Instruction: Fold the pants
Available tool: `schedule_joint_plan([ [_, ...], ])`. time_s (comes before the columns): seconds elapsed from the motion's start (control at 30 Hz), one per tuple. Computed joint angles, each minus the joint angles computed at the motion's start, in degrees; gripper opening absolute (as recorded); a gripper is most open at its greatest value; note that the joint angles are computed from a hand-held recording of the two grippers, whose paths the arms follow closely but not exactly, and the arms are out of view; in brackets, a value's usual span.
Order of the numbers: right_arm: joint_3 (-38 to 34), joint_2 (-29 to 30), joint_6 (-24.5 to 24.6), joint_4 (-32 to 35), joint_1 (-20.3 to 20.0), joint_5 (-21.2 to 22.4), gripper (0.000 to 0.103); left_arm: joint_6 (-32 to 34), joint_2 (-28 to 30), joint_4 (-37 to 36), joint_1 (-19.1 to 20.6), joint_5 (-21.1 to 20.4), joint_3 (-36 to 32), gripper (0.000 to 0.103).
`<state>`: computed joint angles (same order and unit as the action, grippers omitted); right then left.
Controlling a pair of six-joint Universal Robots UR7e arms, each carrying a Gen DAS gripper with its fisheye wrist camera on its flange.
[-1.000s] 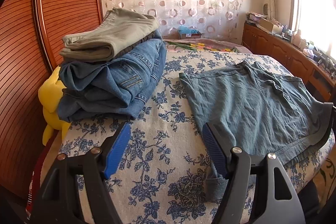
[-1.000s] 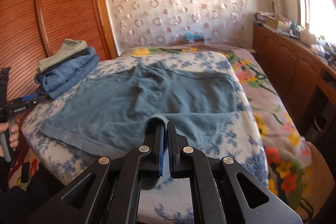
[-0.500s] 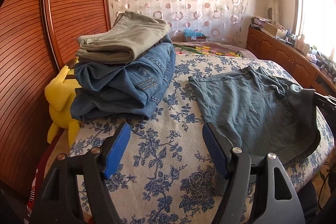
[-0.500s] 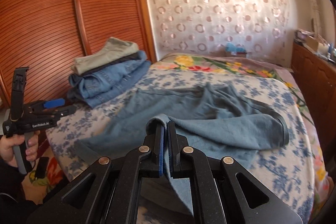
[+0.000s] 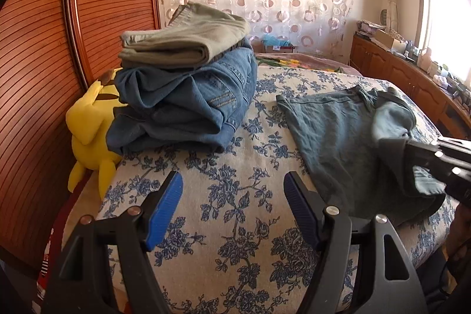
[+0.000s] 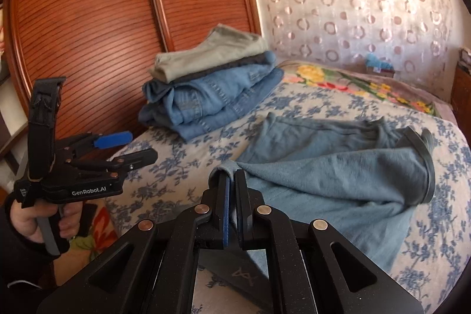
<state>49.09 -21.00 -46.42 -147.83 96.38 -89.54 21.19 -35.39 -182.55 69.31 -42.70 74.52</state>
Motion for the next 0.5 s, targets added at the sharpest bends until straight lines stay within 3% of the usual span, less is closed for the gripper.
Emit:
schedule_joint_plan([
  [0.2, -0.83, 0.7, 1.72, 2.96, -0.23, -2.46, 0.004, -0.97, 0.3, 1.94, 0.22, -1.32, 0.18, 0.072],
  [0.27, -0.42, 0.27, 1.88, 3.43, -0.31, -3.1, 0.009, -1.11, 0.35, 2.3, 0.22, -1.94, 0.21, 0.072],
  [0.4, 2.48, -1.62, 1.72, 2.24, -0.55, -3.77, 0.027, -1.15, 0.67, 3.16, 0.07, -2.82, 0.07, 0.071],
  [0.5, 4.65, -3.16, 1.83, 1.16, -0.92, -3.96, 0.029, -1.43, 0.84, 4.06, -0.01, -3.49, 0.0, 0.072],
])
